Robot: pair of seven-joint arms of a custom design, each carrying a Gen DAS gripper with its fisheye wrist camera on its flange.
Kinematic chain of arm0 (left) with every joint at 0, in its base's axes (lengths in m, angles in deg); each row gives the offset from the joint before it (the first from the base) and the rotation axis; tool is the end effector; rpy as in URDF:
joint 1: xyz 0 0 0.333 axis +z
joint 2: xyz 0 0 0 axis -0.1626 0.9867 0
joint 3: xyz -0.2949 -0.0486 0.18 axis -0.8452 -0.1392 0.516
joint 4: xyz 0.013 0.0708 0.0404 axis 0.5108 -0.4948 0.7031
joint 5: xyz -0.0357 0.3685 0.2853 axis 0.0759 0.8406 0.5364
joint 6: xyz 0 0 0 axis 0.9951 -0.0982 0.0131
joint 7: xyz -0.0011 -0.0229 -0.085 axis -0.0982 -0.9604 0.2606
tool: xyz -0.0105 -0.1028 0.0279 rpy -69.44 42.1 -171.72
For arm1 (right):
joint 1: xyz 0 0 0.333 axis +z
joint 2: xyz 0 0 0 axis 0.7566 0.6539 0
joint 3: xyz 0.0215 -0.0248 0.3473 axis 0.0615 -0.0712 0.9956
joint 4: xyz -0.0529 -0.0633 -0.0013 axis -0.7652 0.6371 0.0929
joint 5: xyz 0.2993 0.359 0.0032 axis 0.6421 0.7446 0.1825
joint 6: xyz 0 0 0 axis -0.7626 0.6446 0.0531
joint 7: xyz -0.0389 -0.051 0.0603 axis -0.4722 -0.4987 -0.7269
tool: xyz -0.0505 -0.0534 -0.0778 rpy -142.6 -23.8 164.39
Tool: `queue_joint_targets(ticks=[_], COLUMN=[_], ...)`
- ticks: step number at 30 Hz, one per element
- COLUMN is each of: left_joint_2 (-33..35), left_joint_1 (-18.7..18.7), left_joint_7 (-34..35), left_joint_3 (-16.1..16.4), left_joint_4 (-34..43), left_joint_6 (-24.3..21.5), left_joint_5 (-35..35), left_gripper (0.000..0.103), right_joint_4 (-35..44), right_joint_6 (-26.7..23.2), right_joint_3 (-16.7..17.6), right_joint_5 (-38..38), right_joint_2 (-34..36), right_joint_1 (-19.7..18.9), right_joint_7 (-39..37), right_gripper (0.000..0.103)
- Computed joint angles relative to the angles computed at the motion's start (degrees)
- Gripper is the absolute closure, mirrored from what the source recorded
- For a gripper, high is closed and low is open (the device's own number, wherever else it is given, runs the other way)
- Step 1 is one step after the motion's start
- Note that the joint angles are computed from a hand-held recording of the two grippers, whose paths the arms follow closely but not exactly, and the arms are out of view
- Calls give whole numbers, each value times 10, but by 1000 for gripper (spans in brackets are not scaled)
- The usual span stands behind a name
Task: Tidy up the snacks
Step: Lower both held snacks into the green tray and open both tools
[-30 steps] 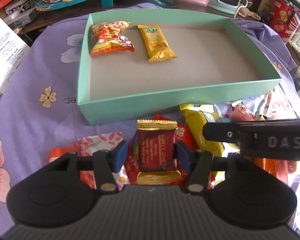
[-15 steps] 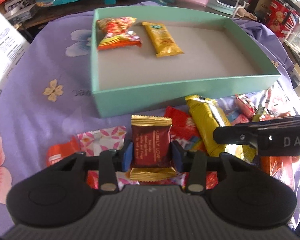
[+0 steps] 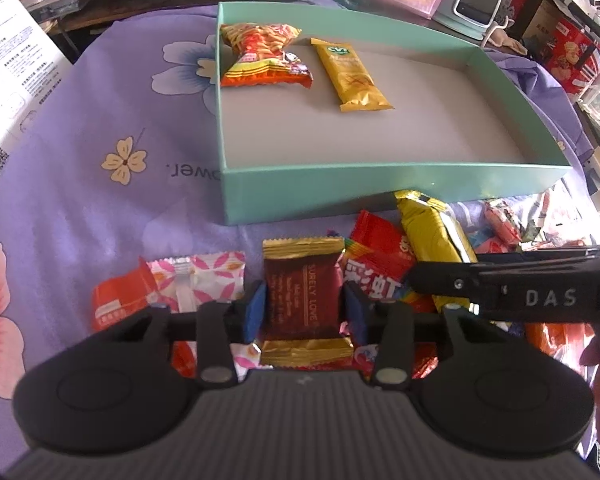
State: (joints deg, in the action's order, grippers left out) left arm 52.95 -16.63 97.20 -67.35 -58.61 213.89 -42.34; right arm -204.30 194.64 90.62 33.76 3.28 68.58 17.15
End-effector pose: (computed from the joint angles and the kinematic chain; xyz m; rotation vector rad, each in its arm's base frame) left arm 0.5112 -0.1952 0.3544 -2.1186 1.8463 -0.6449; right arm 0.5781 0.2980 0.3526 -2.0795 1.5525 0.0038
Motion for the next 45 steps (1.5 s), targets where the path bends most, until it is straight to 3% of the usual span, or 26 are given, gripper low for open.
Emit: queue_joint_targets(ticks=[3,16,20,24,28,33,43,45], left_joint_2=[-7,-86,-101,-76,-13,62,120,122], left_joint_1=[9,14,43,86,84,53,-2,-8], left_joint_7=[-35,-50,-72,-116,-140,-138,-108,-112], left_joint_3=[-11,-25,-43,-65,-49,-17,42,47], left_joint_4=[0,-25,-10,41,109,175,209,210], left_joint_6=[-10,-21,-14,-20,-32,-65,-83,-86], left_joint_5=[44,39,75,152,200,225,216,222], left_gripper=[66,66,66,66,66,66,65,56], right_joint_4=[-9,-29,-21,11,69,134,184,192], right_joint_6=[7,8,21,45,58,56,38,35], right_joint_3=[3,-5,-13,-21,-28,-41,-22,-21], right_joint_5=[15,79,99,47,-46,-156,-205,-211], right_joint_2=[-8,-61,-74,-57,-10,54,120,128], right_joint_1=[-2,11,19,22,21,23,2,2], right_joint_7=[-11,-72,-100,-58,25,120,159,163], right_gripper=[51,51,51,51,51,51,50,45])
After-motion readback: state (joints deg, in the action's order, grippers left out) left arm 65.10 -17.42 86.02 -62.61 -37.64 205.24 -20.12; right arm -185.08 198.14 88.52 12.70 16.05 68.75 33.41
